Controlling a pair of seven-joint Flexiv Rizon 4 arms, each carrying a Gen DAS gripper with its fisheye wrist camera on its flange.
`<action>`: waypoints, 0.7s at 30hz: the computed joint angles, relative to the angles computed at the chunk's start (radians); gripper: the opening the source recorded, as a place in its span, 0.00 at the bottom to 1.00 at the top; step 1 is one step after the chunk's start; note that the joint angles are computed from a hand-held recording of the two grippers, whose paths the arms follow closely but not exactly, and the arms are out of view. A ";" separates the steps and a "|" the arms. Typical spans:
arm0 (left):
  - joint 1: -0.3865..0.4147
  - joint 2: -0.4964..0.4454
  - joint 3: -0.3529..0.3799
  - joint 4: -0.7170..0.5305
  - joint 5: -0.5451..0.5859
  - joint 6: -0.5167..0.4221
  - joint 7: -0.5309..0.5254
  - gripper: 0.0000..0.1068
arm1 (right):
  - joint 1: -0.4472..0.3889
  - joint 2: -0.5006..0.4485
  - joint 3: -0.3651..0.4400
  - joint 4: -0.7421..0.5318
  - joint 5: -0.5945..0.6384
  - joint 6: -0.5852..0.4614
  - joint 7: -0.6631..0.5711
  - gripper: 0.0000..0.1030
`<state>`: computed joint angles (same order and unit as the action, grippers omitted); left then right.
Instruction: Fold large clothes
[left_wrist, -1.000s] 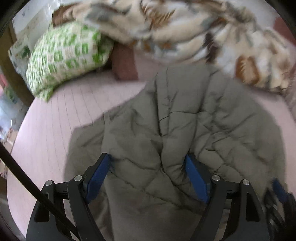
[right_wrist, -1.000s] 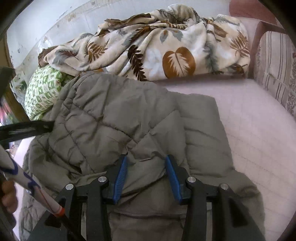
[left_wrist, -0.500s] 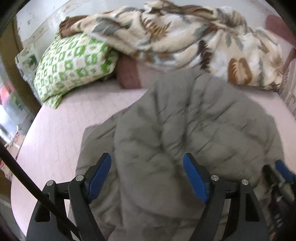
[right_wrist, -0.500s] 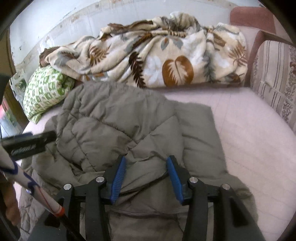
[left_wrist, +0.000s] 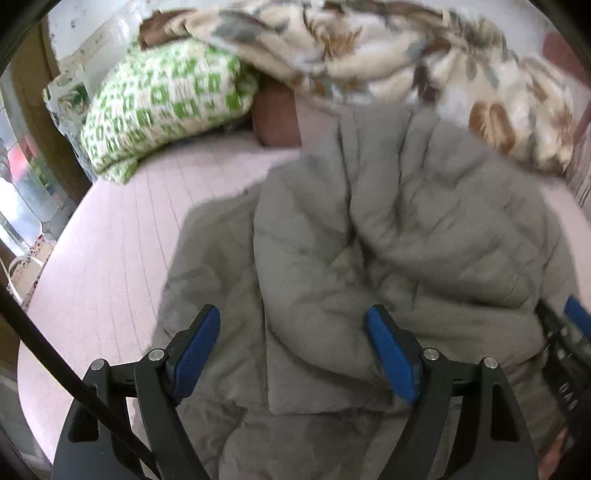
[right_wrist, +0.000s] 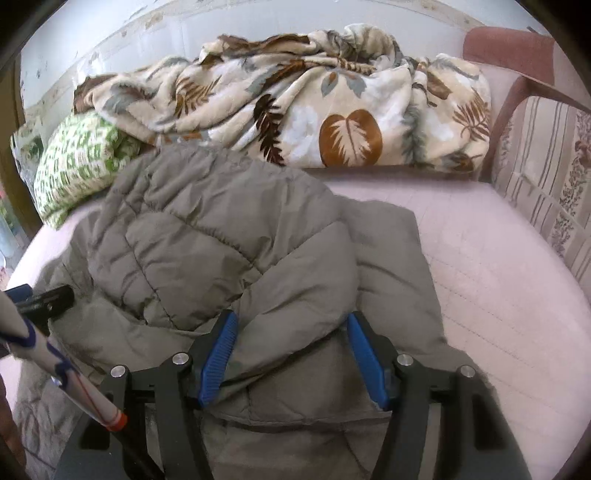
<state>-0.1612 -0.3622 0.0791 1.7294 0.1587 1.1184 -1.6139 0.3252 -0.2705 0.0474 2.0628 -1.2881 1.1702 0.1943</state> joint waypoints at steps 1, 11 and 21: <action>0.004 -0.004 -0.003 0.000 -0.008 -0.005 0.001 0.76 | 0.000 -0.010 0.007 -0.004 0.032 -0.002 -0.030 0.66; -0.022 0.055 0.016 0.050 0.063 0.051 -0.009 0.76 | -0.008 0.025 0.002 0.014 -0.022 0.019 0.035 0.67; 0.000 0.145 -0.009 0.130 0.047 0.034 0.028 0.76 | 0.005 0.034 0.005 0.026 -0.001 -0.009 0.014 0.68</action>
<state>-0.1611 -0.2171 0.0700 1.8590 0.2062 1.1528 -1.5863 0.3303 -0.2365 0.0527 2.0893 -1.2891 1.1610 0.2084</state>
